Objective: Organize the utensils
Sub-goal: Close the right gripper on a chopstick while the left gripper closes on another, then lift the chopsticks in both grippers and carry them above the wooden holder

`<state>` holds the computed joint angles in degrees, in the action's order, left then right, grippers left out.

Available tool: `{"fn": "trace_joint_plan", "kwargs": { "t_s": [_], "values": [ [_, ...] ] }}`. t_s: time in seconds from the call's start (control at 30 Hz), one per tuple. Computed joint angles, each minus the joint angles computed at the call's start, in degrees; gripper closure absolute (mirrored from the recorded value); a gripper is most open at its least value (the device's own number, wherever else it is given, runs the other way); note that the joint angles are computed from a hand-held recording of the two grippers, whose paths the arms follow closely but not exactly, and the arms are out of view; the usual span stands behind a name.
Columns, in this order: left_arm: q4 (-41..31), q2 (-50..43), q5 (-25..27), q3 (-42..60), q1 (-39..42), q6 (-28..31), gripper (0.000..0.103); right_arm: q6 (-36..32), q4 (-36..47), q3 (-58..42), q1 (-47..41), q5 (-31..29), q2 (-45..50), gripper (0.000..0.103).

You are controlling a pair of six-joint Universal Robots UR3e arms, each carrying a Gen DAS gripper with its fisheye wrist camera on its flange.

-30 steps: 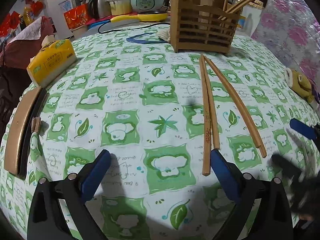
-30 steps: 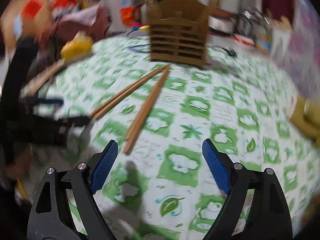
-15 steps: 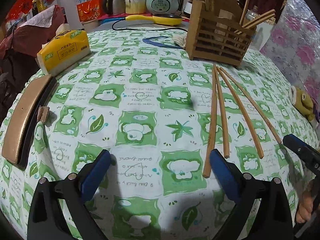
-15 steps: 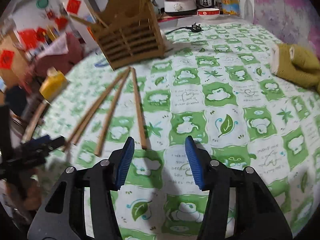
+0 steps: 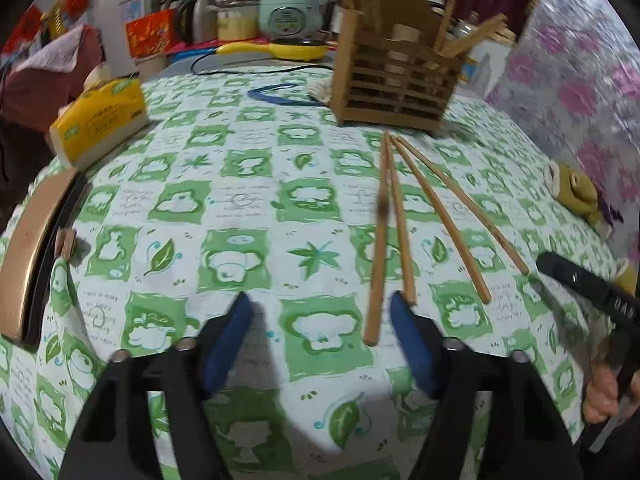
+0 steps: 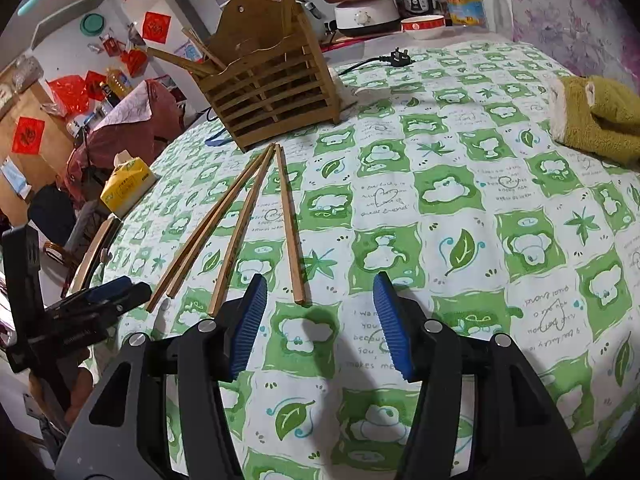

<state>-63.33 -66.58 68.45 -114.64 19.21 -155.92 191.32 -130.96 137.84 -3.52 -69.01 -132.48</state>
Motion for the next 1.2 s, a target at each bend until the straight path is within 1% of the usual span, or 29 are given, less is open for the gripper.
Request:
{"fn": "trace_joint_plan", "kwargs": {
  "t_s": [0.03, 0.1, 0.17, 0.23, 0.33, 0.37, 0.4, 0.43, 0.47, 0.5, 0.6, 0.67, 0.8, 0.83, 0.87, 0.9, 0.93, 0.97, 1.2],
  "values": [
    [0.4, 0.0, 0.4, -0.2, -0.9, 0.7, 0.048, -0.2, 0.0, 0.0, 0.0, 0.0, 0.1, 0.047],
    [1.2, 0.0, 1.2, -0.5, -2.4, 1.6, 0.06, -0.5, -0.1, -0.1, 0.0, 0.0, 0.3, 0.047],
    [2.0, 0.0, 2.0, -0.8, -4.0, 2.8, 0.063, -0.6, -0.2, -0.2, 0.2, -0.2, 0.4, 0.047],
    [2.8, -0.2, 2.9, -1.1, -5.4, 3.6, 0.063, -0.7, -0.2, -0.3, 0.3, -0.2, 0.6, 0.047],
    [5.3, -0.8, 5.8, -1.7, -7.9, 2.7, 0.064, -0.6, -1.1, -0.7, 1.5, -1.1, 1.6, 0.047],
    [6.2, -0.8, 6.7, -2.0, -8.6, 2.4, 0.07, -0.3, -1.8, -1.0, 2.5, -1.9, 2.3, 0.047],
    [7.3, -0.8, 7.6, -2.3, -9.2, 1.8, 0.079, -0.1, -2.5, -1.3, 3.5, -2.8, 3.1, 0.047],
    [7.9, -0.8, 8.2, -2.5, -9.5, 1.4, 0.083, 0.4, -3.1, -1.7, 4.7, -3.9, 4.0, 0.047],
    [8.3, -0.8, 8.5, -2.6, -9.5, 1.1, 0.093, 1.1, -4.2, -2.7, 7.0, -6.2, 5.9, 0.047],
    [8.1, -0.7, 8.1, -2.6, -9.1, 1.1, 0.096, 1.5, -4.7, -3.5, 8.7, -7.9, 7.6, 0.048],
    [7.7, 0.1, 6.6, -2.9, -7.0, 0.5, 0.096, 2.3, -6.2, -5.9, 13.8, -12.8, 11.9, 0.049],
    [7.4, -0.2, 6.4, -2.6, -6.7, 0.0, 0.096, 3.1, -6.7, -7.9, 17.5, -16.5, 15.3, 0.054],
    [6.4, -1.1, 6.6, -1.8, -6.8, -0.3, 0.096, 3.7, -5.5, -11.1, 21.8, -21.2, 19.8, 0.062],
    [6.3, -1.1, 6.7, -1.7, -6.9, -0.3, 0.096, 4.2, -5.4, -11.7, 22.9, -22.8, 20.6, 0.067],
    [6.4, -1.1, 6.8, -1.7, -6.9, -0.2, 0.095, 4.3, -5.3, -11.8, 23.2, -23.2, 20.7, 0.076],
    [6.5, -1.0, 6.9, -1.9, -7.0, -0.3, 0.095, 4.3, -5.6, -11.7, 23.4, -23.2, 20.5, 0.081],
    [6.6, -1.0, 7.0, -1.9, -7.1, -0.3, 0.095, 4.3, -5.9, -11.3, 23.3, -23.1, 20.2, 0.098],
    [6.7, -0.8, 7.0, -2.1, -7.1, -0.2, 0.095, 3.7, -6.1, -10.7, 22.6, -21.9, 19.5, 0.097],
    [7.7, 2.7, 4.0, -4.2, -4.9, 0.9, 0.097, 3.9, -8.5, -9.6, 23.6, -22.5, 18.3, 0.097]
  ]
}}
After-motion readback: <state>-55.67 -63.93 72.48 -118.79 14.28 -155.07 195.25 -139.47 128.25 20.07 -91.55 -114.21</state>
